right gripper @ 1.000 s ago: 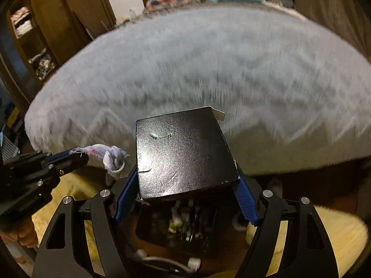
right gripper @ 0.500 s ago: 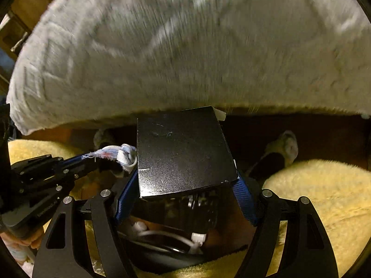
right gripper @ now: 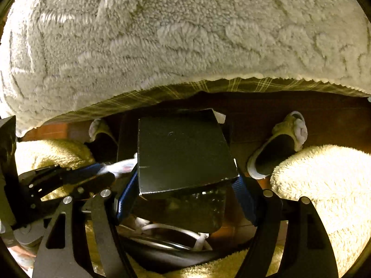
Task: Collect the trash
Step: 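Lower the rope toy and black box into the bin and open both tools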
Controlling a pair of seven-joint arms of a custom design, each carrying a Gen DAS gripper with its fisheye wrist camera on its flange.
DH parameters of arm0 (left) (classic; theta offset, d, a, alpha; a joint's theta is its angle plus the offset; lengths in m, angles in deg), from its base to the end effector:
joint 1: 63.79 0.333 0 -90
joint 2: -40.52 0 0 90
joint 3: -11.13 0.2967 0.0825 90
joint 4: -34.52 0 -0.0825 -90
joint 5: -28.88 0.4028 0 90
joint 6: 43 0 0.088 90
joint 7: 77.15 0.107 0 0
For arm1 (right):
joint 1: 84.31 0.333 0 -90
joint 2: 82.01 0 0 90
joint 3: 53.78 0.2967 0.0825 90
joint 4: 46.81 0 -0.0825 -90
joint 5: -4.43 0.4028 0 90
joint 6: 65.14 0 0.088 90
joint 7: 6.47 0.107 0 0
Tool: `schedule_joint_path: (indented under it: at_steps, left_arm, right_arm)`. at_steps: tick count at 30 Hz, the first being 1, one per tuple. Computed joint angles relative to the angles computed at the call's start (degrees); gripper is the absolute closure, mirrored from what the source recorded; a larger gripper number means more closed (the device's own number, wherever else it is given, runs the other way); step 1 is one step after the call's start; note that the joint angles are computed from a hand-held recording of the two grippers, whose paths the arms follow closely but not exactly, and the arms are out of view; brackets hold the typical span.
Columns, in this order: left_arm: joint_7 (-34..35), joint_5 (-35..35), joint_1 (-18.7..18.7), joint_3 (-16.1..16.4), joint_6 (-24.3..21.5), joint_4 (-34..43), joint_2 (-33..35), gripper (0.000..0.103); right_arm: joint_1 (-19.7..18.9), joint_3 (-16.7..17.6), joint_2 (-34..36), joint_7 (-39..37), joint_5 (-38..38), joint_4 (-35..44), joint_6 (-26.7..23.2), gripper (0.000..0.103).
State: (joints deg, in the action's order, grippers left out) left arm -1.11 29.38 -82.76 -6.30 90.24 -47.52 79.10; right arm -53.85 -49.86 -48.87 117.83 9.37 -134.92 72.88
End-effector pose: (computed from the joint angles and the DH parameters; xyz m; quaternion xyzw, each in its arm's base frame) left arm 0.6270 -0.4081 0.3115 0.5826 -0.7987 0.1455 0.0387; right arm 0.6095 0.4083 0.3217 -0.6734 0.7229 0.0230 0.1529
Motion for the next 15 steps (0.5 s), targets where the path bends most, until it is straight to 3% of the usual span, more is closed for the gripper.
schedule_joint_path:
  at_steps: [6,8,10,15]
  left_arm:
    - [-0.6,0.0,0.3,0.2,0.1,-0.4,-0.7,0.048]
    - [-1.3,0.5,0.1,0.5,0.7,-1.2,-1.7,0.04]
    - [-2.5,1.7,-0.2,1.2,1.8,-2.5,-3.2,0.023]
    - [-4.9,3.4,0.1,1.7,5.9,-6.6,-7.8,0.009]
  right_arm:
    - [0.2,-0.5,-0.6,0.8,-0.7,0.4,-0.2,0.016]
    - [0.7,-1.1,-1.7,1.8,-1.7,-0.5,0.4,0.01]
    - [1.4,-2.1,-3.4,3.8,-3.8,-2.0,1.6,0.004]
    - [4.0,-4.7,-7.4,10.1,-12.2,-4.3,2.4,0.003]
